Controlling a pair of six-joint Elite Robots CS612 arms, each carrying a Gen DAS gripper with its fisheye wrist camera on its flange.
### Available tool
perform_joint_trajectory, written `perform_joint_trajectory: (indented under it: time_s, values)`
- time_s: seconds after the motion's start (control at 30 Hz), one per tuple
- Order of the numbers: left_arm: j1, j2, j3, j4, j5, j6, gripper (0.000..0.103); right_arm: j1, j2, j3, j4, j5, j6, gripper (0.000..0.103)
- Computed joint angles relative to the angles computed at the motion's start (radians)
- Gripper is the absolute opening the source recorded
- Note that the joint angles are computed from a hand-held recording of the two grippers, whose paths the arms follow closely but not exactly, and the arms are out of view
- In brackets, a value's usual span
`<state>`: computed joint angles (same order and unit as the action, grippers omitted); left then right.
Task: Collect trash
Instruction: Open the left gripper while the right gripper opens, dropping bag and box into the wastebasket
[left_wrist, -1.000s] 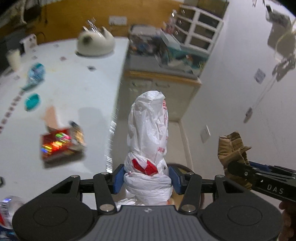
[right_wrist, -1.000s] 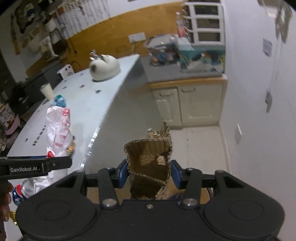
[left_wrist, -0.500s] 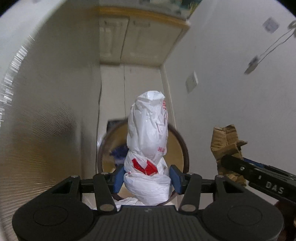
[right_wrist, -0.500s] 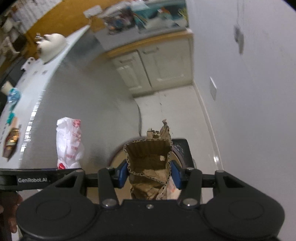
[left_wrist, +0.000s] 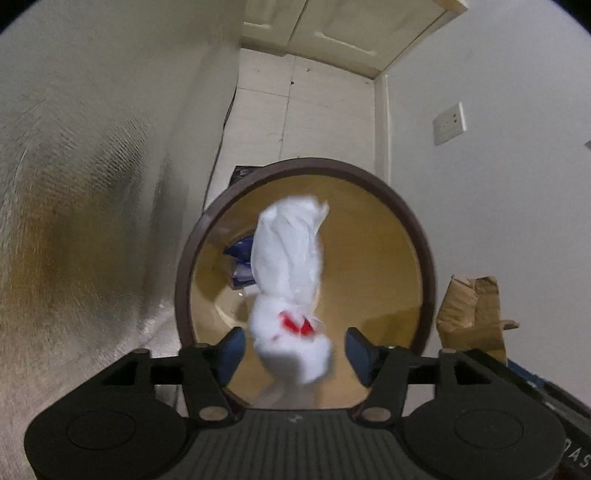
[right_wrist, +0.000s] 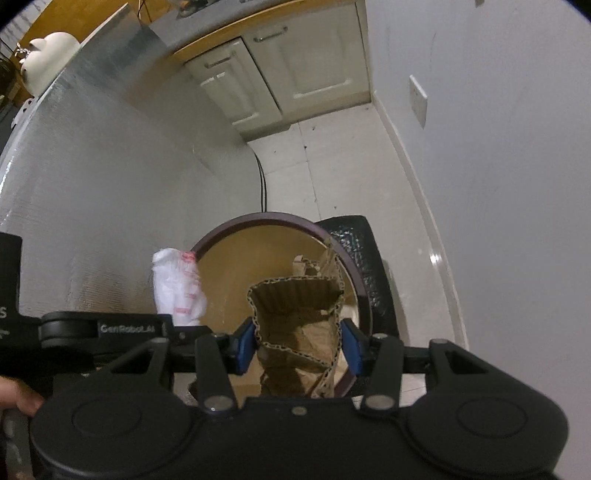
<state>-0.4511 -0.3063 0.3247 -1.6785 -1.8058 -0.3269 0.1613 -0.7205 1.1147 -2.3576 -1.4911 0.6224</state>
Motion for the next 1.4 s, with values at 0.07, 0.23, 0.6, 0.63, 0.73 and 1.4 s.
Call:
perform_joint_trajectory:
  time_s: [0.07, 0.23, 0.6, 0.63, 0.73, 1.4]
  values:
    - [-0.001, 0.01, -0.016, 0.012, 0.023, 0.022, 0.076, -0.001, 0.011, -0.009, 0.002, 0.011, 0.003, 0.049]
    - [-0.003, 0.04, -0.07, 0.056, 0.055, 0.094, 0.076, -0.006, 0.033, -0.018, 0.006, 0.038, -0.004, 0.049]
    - [-0.005, -0.022, 0.059, -0.023, 0.109, 0.2, 0.083, 0.002, 0.086, -0.091, 0.058, -0.003, -0.087, 0.067]
    - [-0.005, -0.031, 0.074, -0.03, 0.111, 0.203, 0.085, 0.001, 0.083, -0.087, 0.055, 0.0, -0.085, 0.072]
    - [-0.006, -0.061, 0.127, -0.05, 0.123, 0.203, 0.091, -0.001, 0.072, -0.068, 0.044, 0.017, -0.081, 0.08]
    - [-0.006, -0.132, 0.241, -0.142, 0.147, 0.208, 0.103, 0.002, 0.03, -0.007, 0.01, 0.016, -0.11, 0.1]
